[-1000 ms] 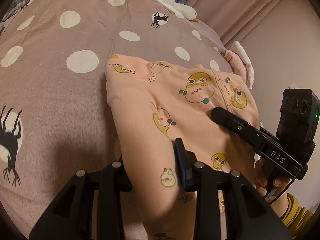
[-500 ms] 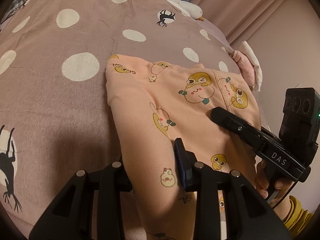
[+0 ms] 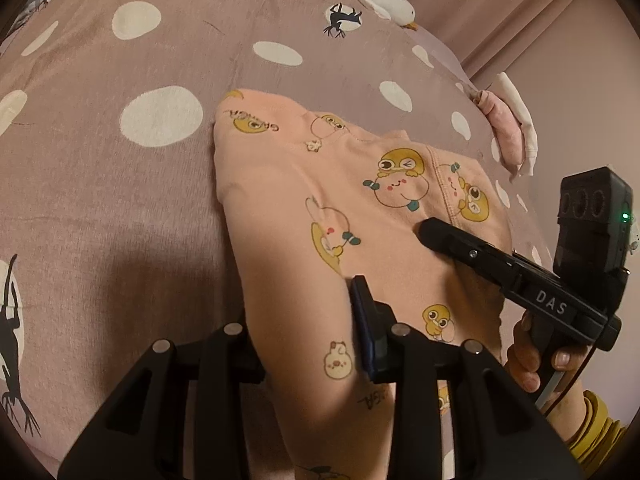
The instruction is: Fold small clothes
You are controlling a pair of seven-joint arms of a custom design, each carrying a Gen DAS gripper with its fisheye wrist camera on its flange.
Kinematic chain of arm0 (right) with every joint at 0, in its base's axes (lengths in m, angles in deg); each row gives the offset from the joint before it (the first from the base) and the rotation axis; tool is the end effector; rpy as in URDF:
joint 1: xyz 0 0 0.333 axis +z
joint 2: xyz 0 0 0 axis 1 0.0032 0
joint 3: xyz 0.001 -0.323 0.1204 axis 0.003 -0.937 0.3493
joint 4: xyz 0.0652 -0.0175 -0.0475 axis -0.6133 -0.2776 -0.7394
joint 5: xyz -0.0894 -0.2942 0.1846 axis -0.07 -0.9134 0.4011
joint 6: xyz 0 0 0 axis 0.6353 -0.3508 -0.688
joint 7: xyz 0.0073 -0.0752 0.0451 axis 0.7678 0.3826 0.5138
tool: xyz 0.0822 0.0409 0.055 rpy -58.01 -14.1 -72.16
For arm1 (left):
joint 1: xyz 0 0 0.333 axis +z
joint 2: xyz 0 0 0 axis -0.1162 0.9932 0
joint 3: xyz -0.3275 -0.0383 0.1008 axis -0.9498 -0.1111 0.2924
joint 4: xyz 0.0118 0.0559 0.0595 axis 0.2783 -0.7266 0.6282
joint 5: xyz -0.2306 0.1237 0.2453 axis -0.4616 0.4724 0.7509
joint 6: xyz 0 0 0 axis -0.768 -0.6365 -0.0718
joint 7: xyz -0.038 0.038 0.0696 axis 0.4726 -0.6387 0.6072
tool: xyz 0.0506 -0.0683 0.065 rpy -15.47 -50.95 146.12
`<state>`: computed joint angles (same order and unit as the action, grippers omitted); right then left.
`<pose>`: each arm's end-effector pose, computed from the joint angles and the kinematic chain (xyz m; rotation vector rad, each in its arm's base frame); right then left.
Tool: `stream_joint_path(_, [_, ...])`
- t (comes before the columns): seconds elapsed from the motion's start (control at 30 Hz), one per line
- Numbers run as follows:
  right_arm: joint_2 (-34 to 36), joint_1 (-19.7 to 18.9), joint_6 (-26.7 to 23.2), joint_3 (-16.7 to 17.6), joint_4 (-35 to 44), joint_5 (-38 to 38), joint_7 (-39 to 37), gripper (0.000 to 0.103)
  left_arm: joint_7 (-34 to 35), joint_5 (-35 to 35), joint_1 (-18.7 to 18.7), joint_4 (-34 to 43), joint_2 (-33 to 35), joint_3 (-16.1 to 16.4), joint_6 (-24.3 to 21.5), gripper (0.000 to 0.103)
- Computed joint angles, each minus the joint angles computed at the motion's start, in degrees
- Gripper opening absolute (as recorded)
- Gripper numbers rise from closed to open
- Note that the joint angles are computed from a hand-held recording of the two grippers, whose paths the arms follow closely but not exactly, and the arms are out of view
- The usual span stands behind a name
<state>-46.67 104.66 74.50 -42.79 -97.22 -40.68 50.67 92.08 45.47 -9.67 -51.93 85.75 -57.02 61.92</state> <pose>0.6481 0.2487 0.5139 -1.8252 1.4330 -0.0529 0.6057 -0.1813 0.5185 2.0040 -2.1203 1.0740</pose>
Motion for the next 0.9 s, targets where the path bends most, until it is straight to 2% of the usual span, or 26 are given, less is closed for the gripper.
stream_joint_path(0.33, [0.1, -0.7, -5.0, -0.9, 0.5, 1.2, 5.5, 0.021, -3.6, 2.8, -0.1, 2.0, 0.9, 0.6, -3.6, 0.037])
stream_joint_path(0.57, [-0.3, 0.8, -6.5, -2.7, 0.9, -4.0, 10.3, 0.025, -7.4, 6.1, -0.7, 2.7, 0.9, 1.2, -4.8, 0.04])
stream_joint_path(0.73, [-1.2, 1.6, -6.7, -3.9, 0.1, -7.7, 14.4, 0.034, -12.8, 13.5, -2.1, 2.5, 0.3, 2.6, -4.5, 0.056])
stream_joint_path(0.9, [-3.2, 2.6, -3.6, -5.4, -3.0, -12.7, 18.3, 0.036, -17.3, 19.8, -2.6, 0.5, -1.2, 3.7, -3.2, 0.068])
